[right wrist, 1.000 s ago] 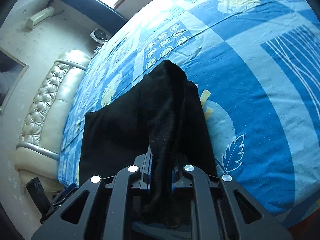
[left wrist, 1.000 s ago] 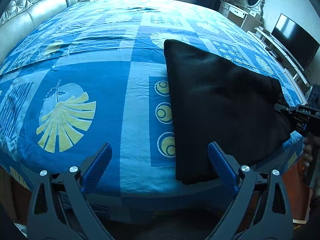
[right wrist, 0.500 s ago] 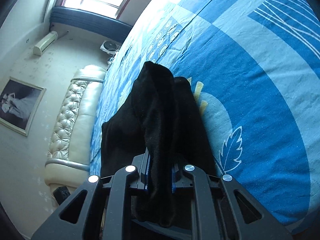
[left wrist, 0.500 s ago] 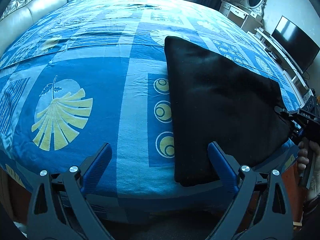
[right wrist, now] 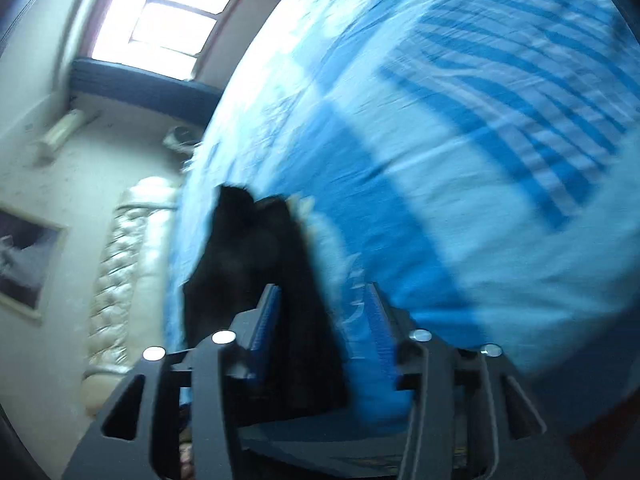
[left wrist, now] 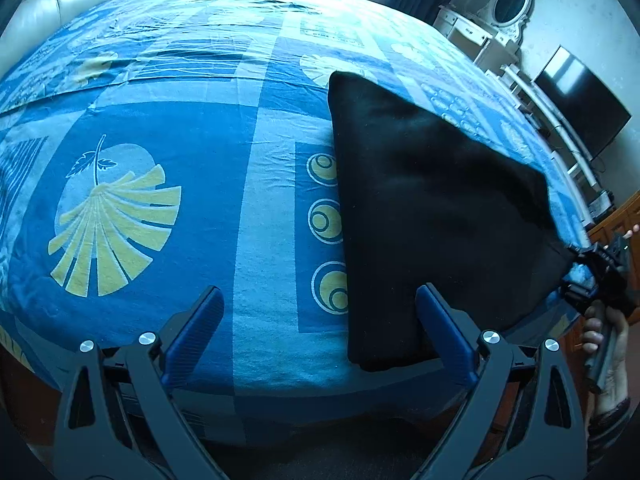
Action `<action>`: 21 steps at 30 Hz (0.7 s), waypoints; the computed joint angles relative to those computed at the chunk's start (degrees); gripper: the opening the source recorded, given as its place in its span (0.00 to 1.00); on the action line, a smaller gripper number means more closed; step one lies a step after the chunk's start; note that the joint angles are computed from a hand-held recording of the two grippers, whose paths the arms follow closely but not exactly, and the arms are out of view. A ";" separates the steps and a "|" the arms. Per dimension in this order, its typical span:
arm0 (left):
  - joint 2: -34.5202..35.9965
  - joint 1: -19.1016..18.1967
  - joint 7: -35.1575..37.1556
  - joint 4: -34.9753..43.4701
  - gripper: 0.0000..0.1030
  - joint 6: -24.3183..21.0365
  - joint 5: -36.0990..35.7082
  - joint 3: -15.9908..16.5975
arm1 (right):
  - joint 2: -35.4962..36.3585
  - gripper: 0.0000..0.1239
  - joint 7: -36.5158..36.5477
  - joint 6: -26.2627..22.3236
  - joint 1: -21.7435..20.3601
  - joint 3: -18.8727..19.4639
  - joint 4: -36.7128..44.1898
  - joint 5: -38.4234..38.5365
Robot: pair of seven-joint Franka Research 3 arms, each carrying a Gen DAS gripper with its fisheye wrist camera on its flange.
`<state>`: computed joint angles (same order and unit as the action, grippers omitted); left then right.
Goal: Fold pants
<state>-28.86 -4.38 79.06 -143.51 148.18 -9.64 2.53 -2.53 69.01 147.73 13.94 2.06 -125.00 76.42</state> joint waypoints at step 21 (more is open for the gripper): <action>4.90 -10.71 28.01 3.88 0.94 -9.43 -43.01 13.46 | 0.64 0.64 -5.45 -8.52 0.87 0.75 0.19 6.31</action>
<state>-23.96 -15.10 107.07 -139.62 138.75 -52.65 15.99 -1.89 63.55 139.21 14.82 2.80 -124.81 82.73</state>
